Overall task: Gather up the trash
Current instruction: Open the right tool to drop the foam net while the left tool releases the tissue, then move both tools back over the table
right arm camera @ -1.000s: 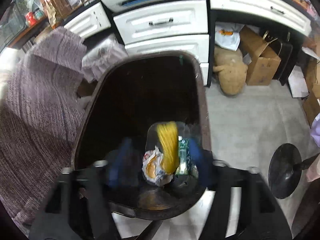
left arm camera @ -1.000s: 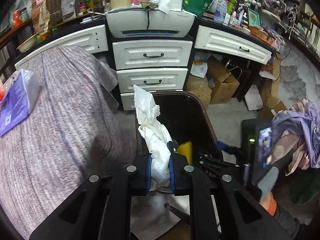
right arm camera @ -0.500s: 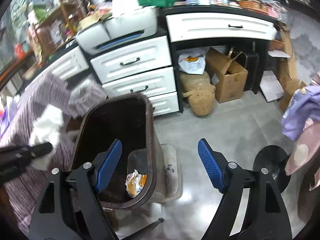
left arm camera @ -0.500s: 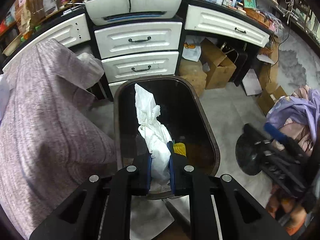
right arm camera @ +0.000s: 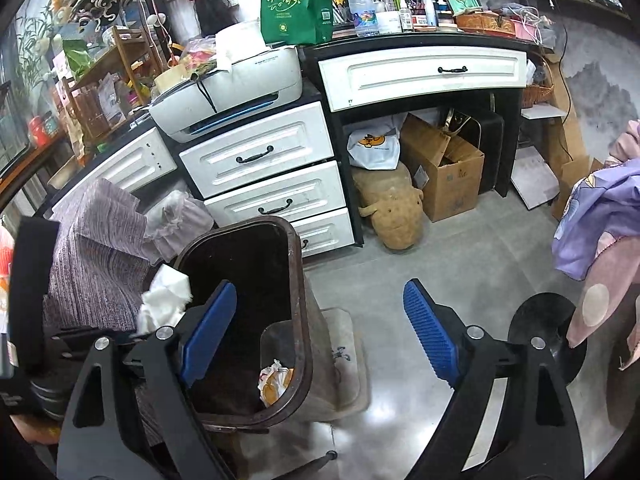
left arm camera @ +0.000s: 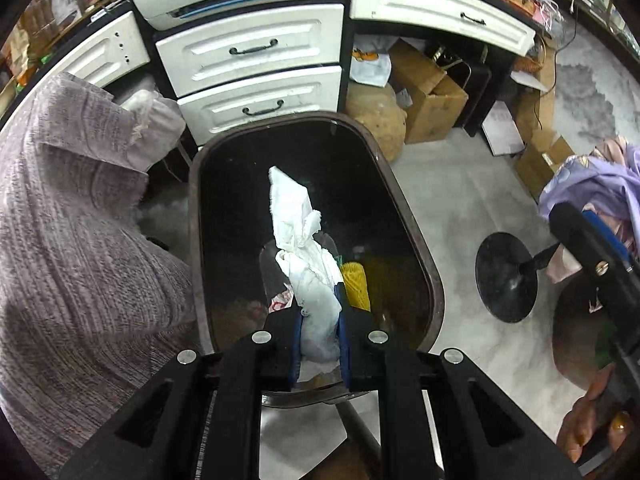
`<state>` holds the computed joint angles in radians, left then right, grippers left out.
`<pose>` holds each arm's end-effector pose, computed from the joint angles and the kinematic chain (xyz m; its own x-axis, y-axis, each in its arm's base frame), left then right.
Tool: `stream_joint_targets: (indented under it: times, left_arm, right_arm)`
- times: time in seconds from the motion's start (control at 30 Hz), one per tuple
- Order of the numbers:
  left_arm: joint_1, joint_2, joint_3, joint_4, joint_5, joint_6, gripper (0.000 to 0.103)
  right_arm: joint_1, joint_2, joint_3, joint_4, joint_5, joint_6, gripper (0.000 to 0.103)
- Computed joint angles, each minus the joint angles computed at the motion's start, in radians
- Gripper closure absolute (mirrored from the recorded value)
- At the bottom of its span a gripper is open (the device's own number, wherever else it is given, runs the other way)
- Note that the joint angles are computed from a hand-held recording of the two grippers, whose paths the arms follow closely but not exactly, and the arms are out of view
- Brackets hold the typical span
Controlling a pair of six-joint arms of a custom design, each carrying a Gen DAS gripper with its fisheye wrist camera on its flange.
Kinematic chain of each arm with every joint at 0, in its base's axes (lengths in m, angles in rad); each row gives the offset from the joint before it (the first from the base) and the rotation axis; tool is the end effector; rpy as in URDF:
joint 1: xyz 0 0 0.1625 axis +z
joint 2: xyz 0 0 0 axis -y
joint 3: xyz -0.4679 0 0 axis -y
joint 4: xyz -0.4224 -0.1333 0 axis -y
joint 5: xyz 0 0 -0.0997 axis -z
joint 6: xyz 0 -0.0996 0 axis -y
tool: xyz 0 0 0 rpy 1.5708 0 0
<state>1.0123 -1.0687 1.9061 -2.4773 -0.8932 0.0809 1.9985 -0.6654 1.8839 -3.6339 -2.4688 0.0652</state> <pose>-0.1587 -0.6234 0.1883 -0.6387 0.4433 -0.6290 0.5822 0.8129 -0.0183 0.3103 -0.5470 0.0882 -0.8258 0.3124 0.4695 -0.2221 0.5851 -0.7800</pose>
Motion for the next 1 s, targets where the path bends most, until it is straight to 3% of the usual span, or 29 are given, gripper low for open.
stream_joint_targets:
  times: [0.07,0.13,0.2,0.3,0.5,1.0]
  left_arm:
    - [0.001,0.005,-0.002,0.01,0.005,-0.003,0.084]
    - [0.005,0.006,-0.008,0.029,-0.008,-0.004,0.073]
    - [0.0,0.004,0.002,0.013,0.005,-0.001,0.042]
    - [-0.006,-0.009,0.02,-0.028,0.012,0.011,0.025]
    - [-0.02,-0.039,0.046,-0.058,0.021,0.024,0.014]
    - [-0.047,-0.142,0.113,-0.133,0.038,0.018,0.01]
  right_arm:
    - [0.0,-0.001,0.001,0.001,0.002,0.002,0.018]
    - [0.0,-0.002,0.003,0.001,0.003,0.003,0.018]
    - [0.0,-0.001,0.002,0.0,0.001,0.002,0.018]
    - [0.002,0.001,0.0,-0.005,-0.002,-0.001,0.017]
    - [0.004,0.0,0.001,-0.017,0.0,0.003,0.013]
    - [0.012,0.0,-0.012,0.001,0.009,0.003,0.011]
